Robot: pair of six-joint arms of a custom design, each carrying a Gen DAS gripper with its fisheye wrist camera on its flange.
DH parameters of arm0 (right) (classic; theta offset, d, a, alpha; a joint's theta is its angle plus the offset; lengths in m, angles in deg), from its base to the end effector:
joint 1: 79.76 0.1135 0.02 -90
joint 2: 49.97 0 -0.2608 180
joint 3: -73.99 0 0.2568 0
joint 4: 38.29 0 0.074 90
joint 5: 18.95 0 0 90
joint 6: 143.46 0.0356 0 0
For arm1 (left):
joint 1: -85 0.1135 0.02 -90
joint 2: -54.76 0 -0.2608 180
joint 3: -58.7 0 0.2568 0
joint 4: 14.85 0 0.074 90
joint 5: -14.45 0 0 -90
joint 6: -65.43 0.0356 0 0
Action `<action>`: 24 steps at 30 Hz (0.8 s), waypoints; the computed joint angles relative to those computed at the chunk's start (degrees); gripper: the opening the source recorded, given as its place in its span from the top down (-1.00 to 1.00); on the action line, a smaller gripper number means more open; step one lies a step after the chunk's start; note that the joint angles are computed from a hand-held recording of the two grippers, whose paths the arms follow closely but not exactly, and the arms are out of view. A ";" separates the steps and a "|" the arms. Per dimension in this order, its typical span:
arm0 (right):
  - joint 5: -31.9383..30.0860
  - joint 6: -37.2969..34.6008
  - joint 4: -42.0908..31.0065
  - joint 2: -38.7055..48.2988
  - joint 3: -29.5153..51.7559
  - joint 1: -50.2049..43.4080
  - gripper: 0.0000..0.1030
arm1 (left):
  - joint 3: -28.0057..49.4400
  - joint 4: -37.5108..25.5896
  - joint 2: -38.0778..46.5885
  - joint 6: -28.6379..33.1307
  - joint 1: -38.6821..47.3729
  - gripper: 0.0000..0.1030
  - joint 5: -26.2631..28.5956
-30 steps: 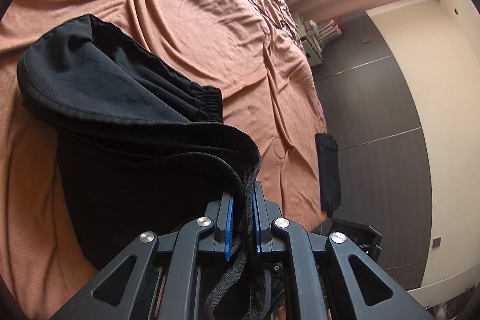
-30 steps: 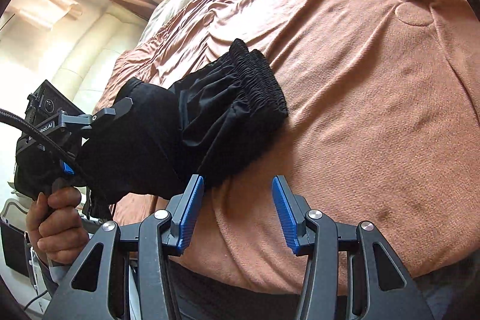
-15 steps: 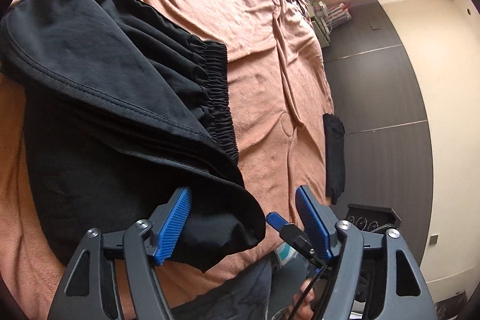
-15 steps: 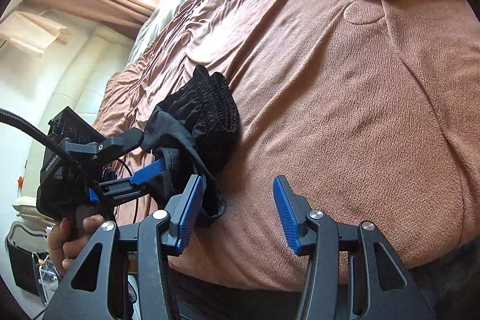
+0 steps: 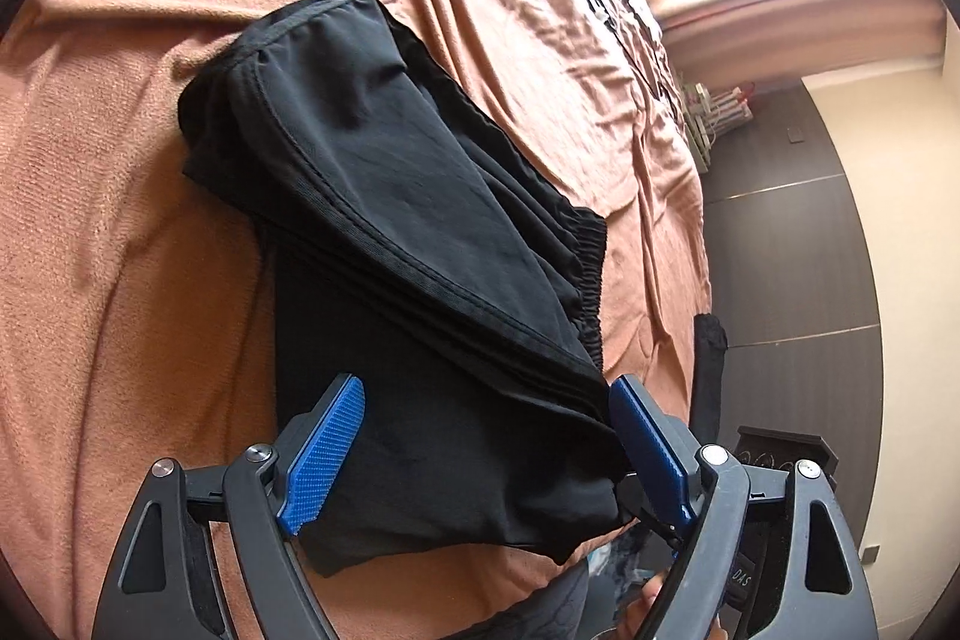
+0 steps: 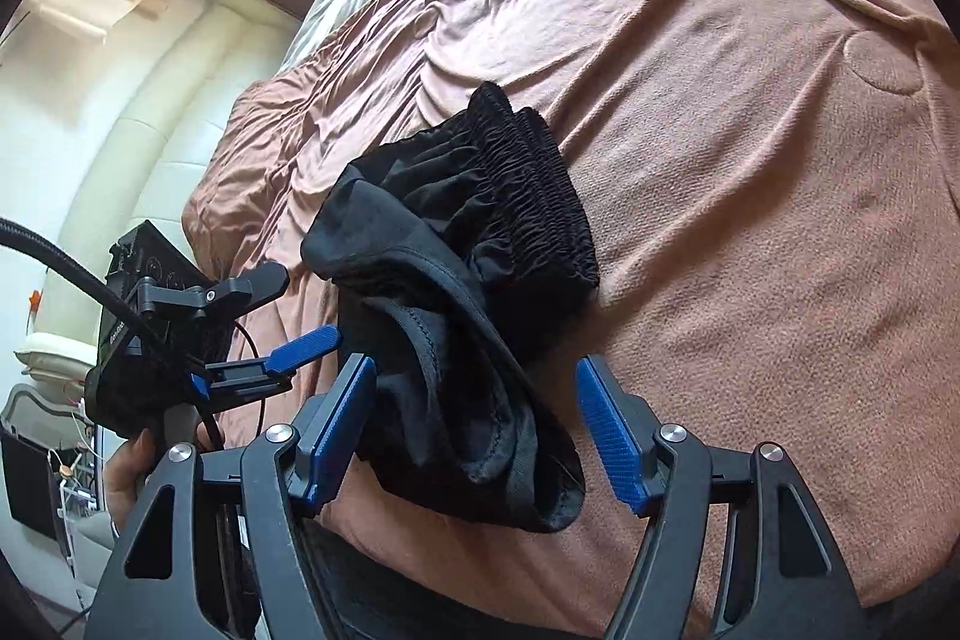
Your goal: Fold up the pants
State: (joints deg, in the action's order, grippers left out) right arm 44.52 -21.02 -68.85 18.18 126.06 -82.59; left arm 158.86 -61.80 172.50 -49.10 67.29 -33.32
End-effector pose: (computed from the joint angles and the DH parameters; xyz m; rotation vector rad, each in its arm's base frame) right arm 0.2429 0.0039 0.2075 0.5147 2.3643 0.7938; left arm 0.4017 -0.1534 0.1762 0.0759 2.7550 -1.2126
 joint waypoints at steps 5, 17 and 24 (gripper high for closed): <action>2.46 -1.03 -1.40 5.08 4.13 2.59 -0.32 | 2.89 0.16 3.11 0.37 0.98 -0.66 0.03; 4.56 -3.44 -4.32 8.03 7.13 4.09 -0.02 | 11.56 2.06 10.90 -1.53 3.91 -0.63 -1.86; 3.12 -4.29 -3.80 7.85 5.61 2.80 0.43 | 13.53 4.24 10.41 -2.83 4.52 -0.12 -3.69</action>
